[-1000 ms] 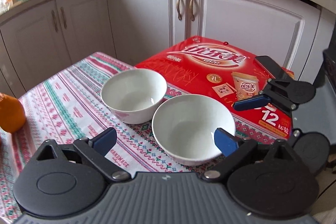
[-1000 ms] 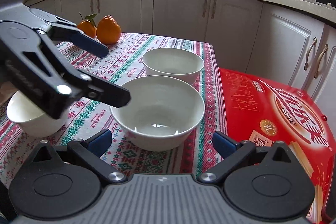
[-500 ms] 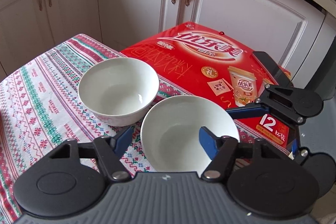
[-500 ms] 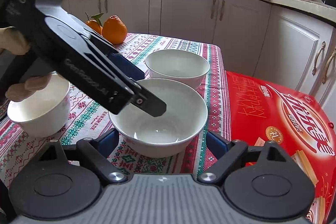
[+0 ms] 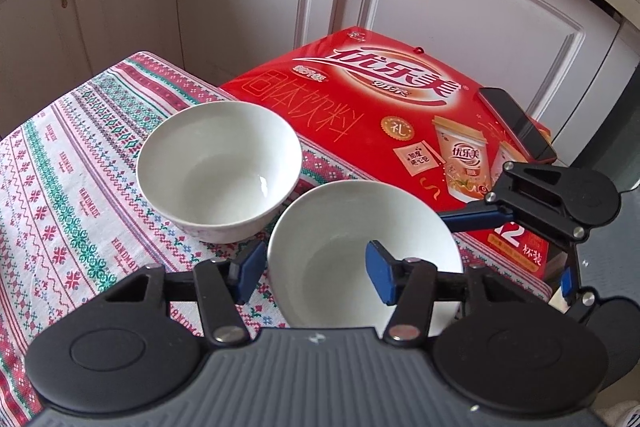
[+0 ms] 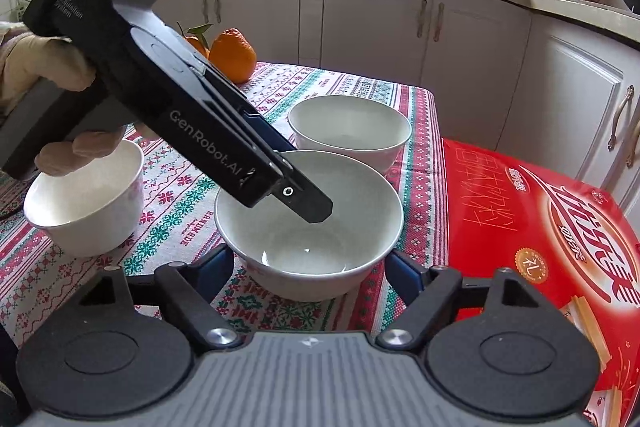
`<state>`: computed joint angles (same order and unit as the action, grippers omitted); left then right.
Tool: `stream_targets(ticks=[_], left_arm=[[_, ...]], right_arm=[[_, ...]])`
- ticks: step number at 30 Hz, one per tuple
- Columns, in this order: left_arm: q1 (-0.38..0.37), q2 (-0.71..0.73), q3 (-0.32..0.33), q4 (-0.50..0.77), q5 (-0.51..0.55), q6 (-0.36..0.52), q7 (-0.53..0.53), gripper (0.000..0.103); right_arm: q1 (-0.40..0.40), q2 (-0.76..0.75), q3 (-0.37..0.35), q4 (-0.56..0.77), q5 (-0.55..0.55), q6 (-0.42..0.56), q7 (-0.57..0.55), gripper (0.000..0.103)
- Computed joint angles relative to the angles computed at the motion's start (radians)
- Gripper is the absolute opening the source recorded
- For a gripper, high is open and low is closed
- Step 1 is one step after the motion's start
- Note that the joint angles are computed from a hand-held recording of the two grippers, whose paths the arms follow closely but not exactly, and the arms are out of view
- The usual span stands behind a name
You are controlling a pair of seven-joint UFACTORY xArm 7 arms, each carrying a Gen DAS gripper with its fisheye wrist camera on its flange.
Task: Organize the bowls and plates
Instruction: 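Lift and carry the held bowl toward the placed bowl with the left gripper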
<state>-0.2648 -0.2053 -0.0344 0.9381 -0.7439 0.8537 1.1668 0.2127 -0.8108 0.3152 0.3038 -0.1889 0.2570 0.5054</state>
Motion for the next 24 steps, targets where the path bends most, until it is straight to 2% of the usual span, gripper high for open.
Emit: stream_targets(ticks=[24], left_arm=[[0.003, 0.003, -0.007, 0.014, 0.021, 0.03, 0.002, 0.052]], right_arm=[[0.022, 0.001, -0.016, 0.011, 0.011, 0.029, -0.023, 0.085]])
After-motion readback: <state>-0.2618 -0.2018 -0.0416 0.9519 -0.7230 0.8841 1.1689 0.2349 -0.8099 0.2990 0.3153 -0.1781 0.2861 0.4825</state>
